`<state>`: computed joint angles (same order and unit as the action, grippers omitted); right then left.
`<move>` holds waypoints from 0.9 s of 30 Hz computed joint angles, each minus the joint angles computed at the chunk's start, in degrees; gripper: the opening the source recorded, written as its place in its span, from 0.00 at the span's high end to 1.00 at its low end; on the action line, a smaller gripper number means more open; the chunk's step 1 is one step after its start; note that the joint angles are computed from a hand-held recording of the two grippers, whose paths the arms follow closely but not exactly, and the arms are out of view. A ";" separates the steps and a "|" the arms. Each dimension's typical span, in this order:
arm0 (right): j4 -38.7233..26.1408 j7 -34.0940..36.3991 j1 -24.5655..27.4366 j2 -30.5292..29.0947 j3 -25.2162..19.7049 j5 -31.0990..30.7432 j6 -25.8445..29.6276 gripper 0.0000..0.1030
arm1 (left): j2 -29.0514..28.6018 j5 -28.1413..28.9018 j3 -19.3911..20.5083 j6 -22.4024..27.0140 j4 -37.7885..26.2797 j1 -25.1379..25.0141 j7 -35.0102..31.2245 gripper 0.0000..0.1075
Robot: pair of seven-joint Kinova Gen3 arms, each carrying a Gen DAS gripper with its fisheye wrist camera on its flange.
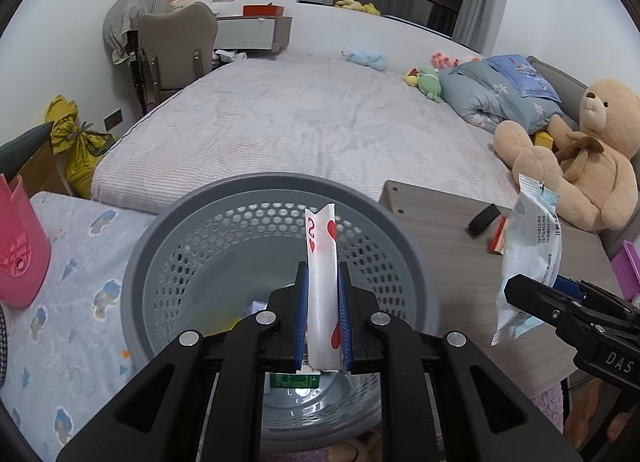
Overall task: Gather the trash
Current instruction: 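Carry the heart-printed strip and snack packet over the wastebasket with both grippers, then open both grippers to drop the strip and packet into the wastebasket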
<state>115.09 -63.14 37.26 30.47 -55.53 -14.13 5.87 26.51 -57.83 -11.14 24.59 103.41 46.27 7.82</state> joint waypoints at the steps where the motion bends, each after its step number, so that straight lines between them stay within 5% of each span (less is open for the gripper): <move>1: -0.46 -0.09 -1.03 0.20 0.64 0.14 0.43 0.48 | -0.05 0.07 -0.08 0.08 0.17 -0.12 0.12 0.87; 27: -10.66 6.26 -20.68 4.04 13.71 -6.37 6.01 0.46 | 1.12 6.68 -5.38 -4.11 2.11 -2.64 -5.33 0.87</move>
